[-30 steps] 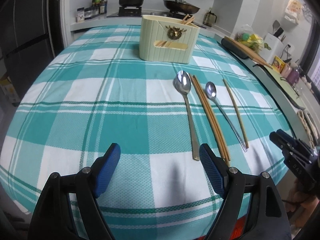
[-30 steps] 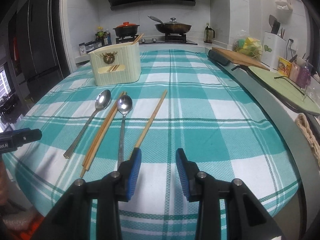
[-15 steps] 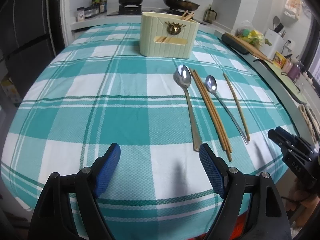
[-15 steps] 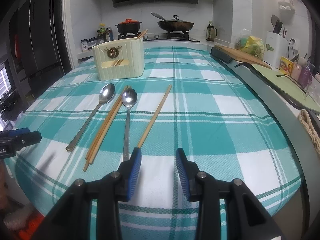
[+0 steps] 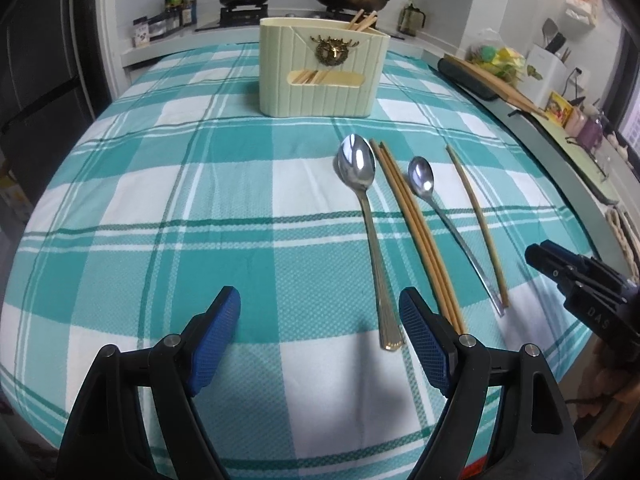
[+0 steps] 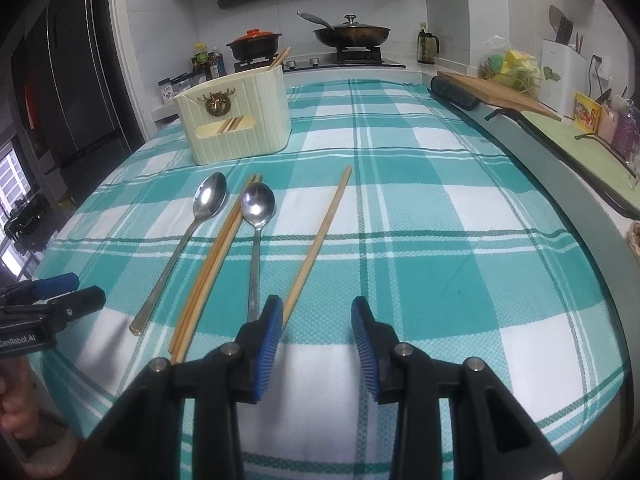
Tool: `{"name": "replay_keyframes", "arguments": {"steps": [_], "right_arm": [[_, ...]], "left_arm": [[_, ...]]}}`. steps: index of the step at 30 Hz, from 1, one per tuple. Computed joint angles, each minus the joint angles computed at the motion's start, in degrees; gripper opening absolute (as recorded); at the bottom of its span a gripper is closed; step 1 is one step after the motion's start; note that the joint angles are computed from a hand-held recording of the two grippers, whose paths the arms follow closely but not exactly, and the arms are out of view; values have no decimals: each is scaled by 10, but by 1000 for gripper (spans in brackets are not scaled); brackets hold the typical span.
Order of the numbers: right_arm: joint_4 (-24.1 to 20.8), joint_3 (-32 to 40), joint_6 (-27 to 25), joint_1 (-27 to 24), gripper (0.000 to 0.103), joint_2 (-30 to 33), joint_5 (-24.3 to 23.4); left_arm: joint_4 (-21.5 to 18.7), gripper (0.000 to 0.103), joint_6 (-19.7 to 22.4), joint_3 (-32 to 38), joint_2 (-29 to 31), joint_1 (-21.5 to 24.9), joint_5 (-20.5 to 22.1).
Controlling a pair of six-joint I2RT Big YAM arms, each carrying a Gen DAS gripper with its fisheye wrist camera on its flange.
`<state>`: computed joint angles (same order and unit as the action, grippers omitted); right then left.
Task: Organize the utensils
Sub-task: 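Close the left tool on the large spoon handle while the right tool grasps a chopstick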
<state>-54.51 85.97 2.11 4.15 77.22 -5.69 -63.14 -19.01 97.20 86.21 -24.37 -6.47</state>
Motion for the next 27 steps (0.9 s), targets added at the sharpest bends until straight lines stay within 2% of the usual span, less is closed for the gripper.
{"name": "replay_keyframes", "arguments": {"steps": [6, 12, 18, 23, 24, 26, 27], "right_arm": [[-46, 76, -1, 1, 36, 66, -13], [-77, 123, -8, 2, 36, 113, -9], [-93, 148, -15, 4, 36, 134, -18], [-100, 163, -30, 14, 36, 150, -4], [-104, 167, -33, 17, 36, 156, 3], [-118, 177, -39, 21, 35, 167, 17], [-112, 174, -41, 24, 31, 165, 28]], "left_arm": [[-14, 87, 34, 71, 58, 0, -9], [-48, 87, 26, 146, 125, 7, 6], [-66, 87, 29, 172, 159, 0, -38], [-67, 86, 39, 183, 176, -8, -70], [-60, 85, 42, 179, 175, -8, -70], [-46, 68, 43, 170, 170, -6, -56], [-41, 64, 42, 166, 167, -6, -47]]}}
